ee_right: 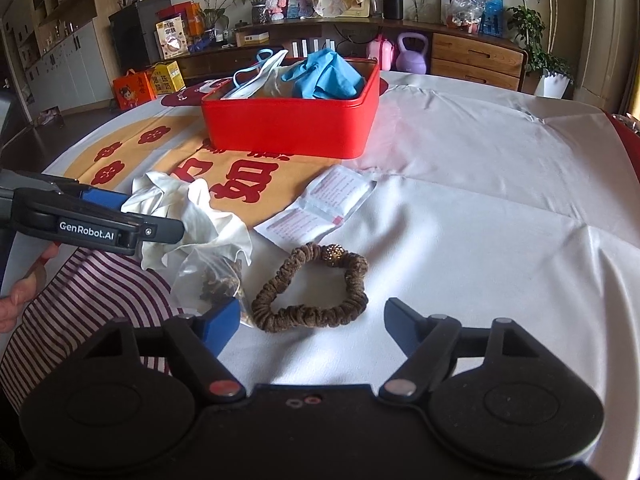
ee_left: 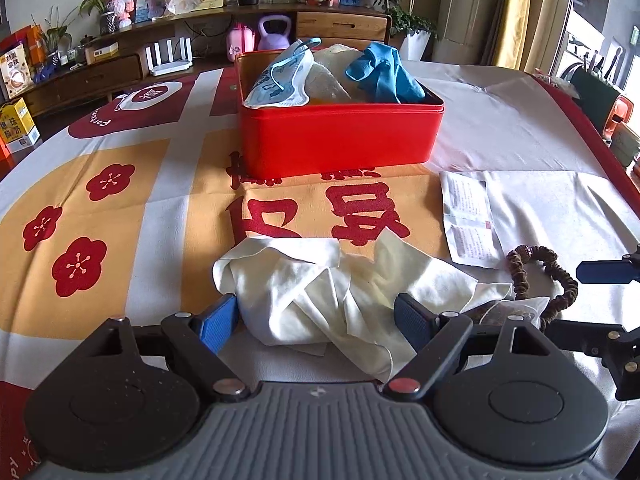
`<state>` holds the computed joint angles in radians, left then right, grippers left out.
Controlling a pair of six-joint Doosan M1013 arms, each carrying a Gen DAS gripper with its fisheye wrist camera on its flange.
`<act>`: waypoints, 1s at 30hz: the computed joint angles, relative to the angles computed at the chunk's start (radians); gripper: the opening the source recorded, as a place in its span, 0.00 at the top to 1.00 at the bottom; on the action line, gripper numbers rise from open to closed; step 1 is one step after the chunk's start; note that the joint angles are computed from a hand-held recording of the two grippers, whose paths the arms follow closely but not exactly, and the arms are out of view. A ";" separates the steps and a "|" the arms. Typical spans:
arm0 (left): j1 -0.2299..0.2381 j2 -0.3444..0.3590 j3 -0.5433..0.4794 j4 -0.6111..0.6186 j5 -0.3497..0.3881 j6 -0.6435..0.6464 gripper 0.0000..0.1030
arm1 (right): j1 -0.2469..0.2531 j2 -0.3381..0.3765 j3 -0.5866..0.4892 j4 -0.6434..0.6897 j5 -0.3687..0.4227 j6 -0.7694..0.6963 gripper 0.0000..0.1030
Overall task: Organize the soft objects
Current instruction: 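Grasp the white cloth with the left tool while the right tool grasps the brown hair tie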
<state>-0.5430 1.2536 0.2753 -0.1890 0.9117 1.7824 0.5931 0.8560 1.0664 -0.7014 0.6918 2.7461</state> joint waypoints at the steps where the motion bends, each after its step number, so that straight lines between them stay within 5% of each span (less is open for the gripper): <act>1: 0.000 0.001 0.001 0.001 -0.003 0.002 0.18 | 0.000 0.003 -0.005 0.005 0.003 -0.013 0.27; 10: -0.006 -0.013 0.038 0.017 -0.043 0.041 0.19 | 0.002 0.019 -0.030 0.006 0.023 -0.060 0.43; 15: -0.013 -0.048 0.110 0.032 -0.111 0.079 0.39 | 0.004 0.024 -0.037 -0.005 0.044 -0.063 0.55; 18: -0.012 -0.051 0.113 -0.006 -0.105 0.127 0.67 | 0.004 0.021 -0.033 -0.016 0.047 -0.046 0.65; 23: -0.019 -0.077 0.165 0.013 -0.149 0.158 0.82 | 0.007 0.015 -0.022 -0.046 0.052 -0.010 0.83; 30: -0.012 -0.091 0.187 -0.012 -0.159 0.127 0.85 | 0.013 0.001 0.001 -0.121 0.046 0.078 0.87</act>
